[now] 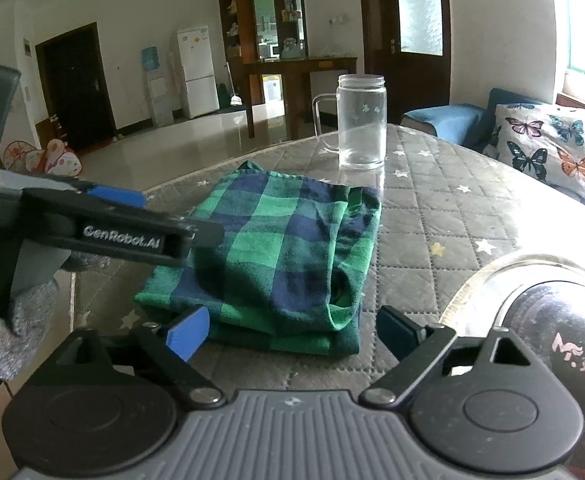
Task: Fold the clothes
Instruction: 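Open both grippers and release the folded shirt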
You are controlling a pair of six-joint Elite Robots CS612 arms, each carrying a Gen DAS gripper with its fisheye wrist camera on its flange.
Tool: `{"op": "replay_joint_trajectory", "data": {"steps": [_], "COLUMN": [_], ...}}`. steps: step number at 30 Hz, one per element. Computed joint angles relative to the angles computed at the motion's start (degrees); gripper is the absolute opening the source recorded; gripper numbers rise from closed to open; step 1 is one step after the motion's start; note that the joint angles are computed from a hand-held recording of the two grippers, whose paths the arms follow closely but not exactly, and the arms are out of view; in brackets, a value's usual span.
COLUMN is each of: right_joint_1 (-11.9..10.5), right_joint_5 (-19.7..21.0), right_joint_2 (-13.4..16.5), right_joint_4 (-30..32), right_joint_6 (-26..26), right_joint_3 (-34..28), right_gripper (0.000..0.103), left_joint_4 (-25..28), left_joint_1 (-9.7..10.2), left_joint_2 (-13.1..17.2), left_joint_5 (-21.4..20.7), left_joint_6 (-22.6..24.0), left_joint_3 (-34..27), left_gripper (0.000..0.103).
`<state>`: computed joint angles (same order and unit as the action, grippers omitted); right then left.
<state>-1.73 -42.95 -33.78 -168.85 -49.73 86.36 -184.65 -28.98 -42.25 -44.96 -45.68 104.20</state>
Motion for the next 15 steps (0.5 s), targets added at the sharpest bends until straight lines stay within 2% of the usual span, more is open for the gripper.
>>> {"op": "replay_joint_trajectory", "data": {"steps": [3, 15], "right_joint_1": [-0.2, -0.7], "right_joint_5": [-0.1, -1.0], "right_joint_2": [-0.2, -0.9], "right_joint_4": [-2.4, -9.0], "right_joint_6": [0.7, 1.9], "right_joint_3": [0.8, 3.5], "right_gripper": [0.103, 0.103], "left_joint_4": [0.0, 1.9], "left_joint_1": [-0.64, -2.79], "left_joint_2": [-0.2, -1.3], "left_joint_5": [0.7, 3.8], "left_joint_6": [-0.5, -3.0], "left_joint_3": [0.6, 2.2], "left_gripper": [0.103, 0.103]}}
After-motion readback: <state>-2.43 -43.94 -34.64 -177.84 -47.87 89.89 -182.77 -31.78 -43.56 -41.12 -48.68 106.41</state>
